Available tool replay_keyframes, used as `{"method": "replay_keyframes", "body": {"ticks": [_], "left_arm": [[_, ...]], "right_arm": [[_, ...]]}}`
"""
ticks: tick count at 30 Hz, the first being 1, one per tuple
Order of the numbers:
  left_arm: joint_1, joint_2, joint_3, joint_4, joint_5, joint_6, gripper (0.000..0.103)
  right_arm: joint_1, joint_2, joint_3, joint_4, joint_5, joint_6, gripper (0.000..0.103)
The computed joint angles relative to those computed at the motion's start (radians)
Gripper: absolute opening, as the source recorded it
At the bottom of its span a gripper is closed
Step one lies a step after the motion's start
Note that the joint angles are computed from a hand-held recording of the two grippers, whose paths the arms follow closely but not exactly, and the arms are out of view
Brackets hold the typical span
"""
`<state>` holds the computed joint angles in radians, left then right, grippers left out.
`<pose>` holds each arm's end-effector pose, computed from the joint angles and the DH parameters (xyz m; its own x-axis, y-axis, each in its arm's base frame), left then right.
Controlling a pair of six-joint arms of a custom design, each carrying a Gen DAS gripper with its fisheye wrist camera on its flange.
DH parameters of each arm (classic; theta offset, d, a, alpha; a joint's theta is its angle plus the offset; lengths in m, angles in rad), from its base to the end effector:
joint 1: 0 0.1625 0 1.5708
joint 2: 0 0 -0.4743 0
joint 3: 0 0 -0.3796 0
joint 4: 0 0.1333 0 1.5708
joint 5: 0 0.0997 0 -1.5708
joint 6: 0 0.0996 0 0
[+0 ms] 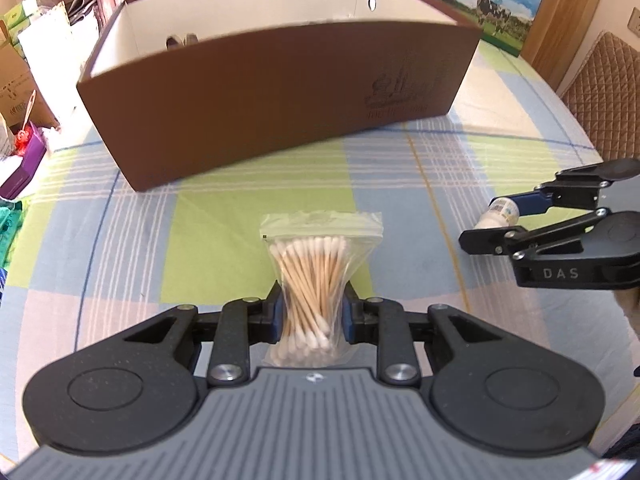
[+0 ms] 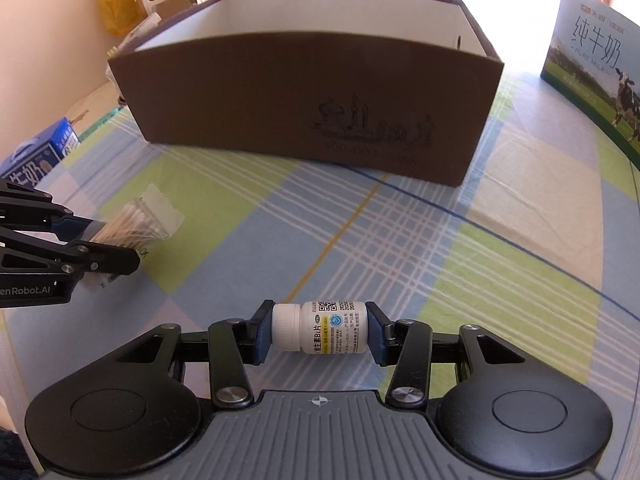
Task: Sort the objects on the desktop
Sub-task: 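Lift and carry the swab bag and pill bottle over the brown box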
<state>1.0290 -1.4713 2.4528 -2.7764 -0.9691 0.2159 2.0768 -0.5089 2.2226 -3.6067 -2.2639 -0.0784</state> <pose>-0.0301 -0.4179 0.2610 -0.6456 0.4889 -0.5867 0.6563 0.7480 -0.0988 0.2931 -0.3852 -0.0232 -0.7326 -0.2603 0.6290 -0.5187 0.8118 -0.2682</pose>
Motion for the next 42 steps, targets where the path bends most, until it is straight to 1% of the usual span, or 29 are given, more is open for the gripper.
{"method": "replay_keyframes", "body": {"ticks": [11,20,24,28,33,37,42], "left_arm": [[-0.025,-0.009,-0.050,-0.009,-0.001,0.010,0.022],[-0.035,0.002,-0.126,-0.060,-0.016,0.075,0.022],[-0.032,0.021,-0.172,-0.094,-0.020,0.124,0.022],[-0.024,0.060,-0.235,-0.131,-0.015,0.186,0.022],[0.006,0.143,-0.345,-0.136,-0.008,0.240,0.022],[0.040,0.206,-0.436,-0.087,-0.016,0.234,0.022],[0.068,0.266,-0.506,-0.044,-0.017,0.231,0.022]], "right_arm": [[0.016,-0.028,-0.043,0.018,0.032,-0.046,0.044],[0.026,-0.075,-0.107,0.016,0.086,-0.130,0.044],[0.029,-0.094,-0.145,0.028,0.115,-0.159,0.044],[0.032,-0.103,-0.211,0.050,0.126,-0.201,0.044],[0.018,-0.090,-0.310,0.093,0.130,-0.255,0.044],[-0.005,-0.071,-0.384,0.155,0.146,-0.251,0.044],[-0.027,-0.046,-0.451,0.229,0.140,-0.252,0.044]]}}
